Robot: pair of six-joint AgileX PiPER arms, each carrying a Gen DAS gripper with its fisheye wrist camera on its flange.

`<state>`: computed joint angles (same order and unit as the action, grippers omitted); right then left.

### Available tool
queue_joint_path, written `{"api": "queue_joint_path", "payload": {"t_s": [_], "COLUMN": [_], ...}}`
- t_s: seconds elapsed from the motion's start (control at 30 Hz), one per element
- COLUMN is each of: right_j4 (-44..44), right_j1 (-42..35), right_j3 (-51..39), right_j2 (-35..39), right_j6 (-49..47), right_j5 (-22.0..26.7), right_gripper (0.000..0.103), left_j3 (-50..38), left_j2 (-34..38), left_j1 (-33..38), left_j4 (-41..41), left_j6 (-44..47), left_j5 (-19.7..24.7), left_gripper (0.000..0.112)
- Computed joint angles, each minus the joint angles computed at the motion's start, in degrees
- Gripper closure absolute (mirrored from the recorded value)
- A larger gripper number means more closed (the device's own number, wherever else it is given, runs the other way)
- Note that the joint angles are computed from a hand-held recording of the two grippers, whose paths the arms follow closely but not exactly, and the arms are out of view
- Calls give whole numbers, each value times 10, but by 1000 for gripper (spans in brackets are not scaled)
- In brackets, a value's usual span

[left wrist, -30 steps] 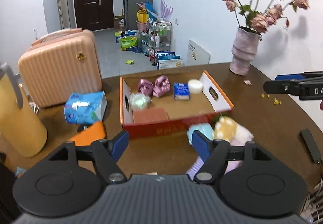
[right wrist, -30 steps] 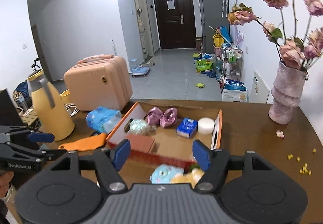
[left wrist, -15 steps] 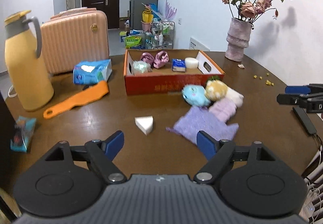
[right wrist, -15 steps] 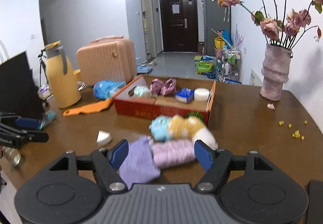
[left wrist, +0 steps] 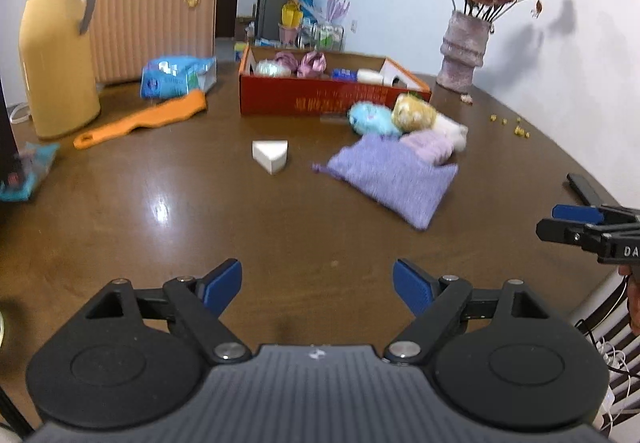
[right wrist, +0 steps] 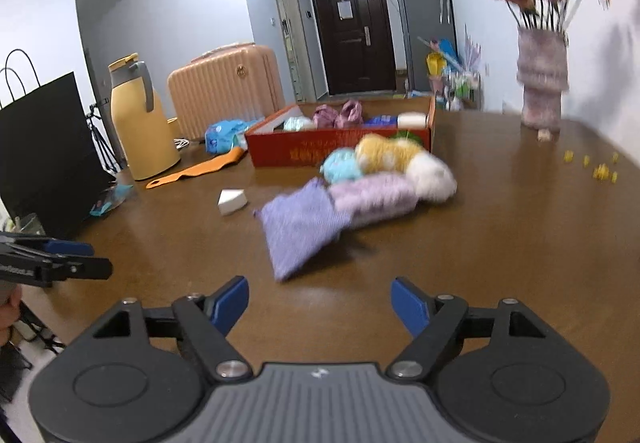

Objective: Organize soft objects
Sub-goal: 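Withdraw the right tool from the box back over the pile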

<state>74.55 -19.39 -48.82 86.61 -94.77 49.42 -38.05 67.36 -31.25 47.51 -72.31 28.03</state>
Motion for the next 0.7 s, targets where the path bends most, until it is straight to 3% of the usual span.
{"api": "queue_joint_path", "payload": {"t_s": [0.2,0.37,0.5,0.7], "right_j4": [35,68,99,127], "right_j1": [5,27,79,142], "right_j3": [24,4,-29,-117], "right_j2": [20,48,91,170], "right_j6": [-31,-24,-9,52], "right_j5": [-29,-35,-70,-101], "right_gripper": [25,25,26,41], "left_j3": [4,-26,-70,-144], "left_j2": [41,89,140,213], "left_j1": [44,104,136,157], "left_j4": [-22,-107,-180,-235], "left_j6": [25,125,217,298], "left_j5": [-54,-103,-127,-153], "left_gripper": [28,28,28,28]}}
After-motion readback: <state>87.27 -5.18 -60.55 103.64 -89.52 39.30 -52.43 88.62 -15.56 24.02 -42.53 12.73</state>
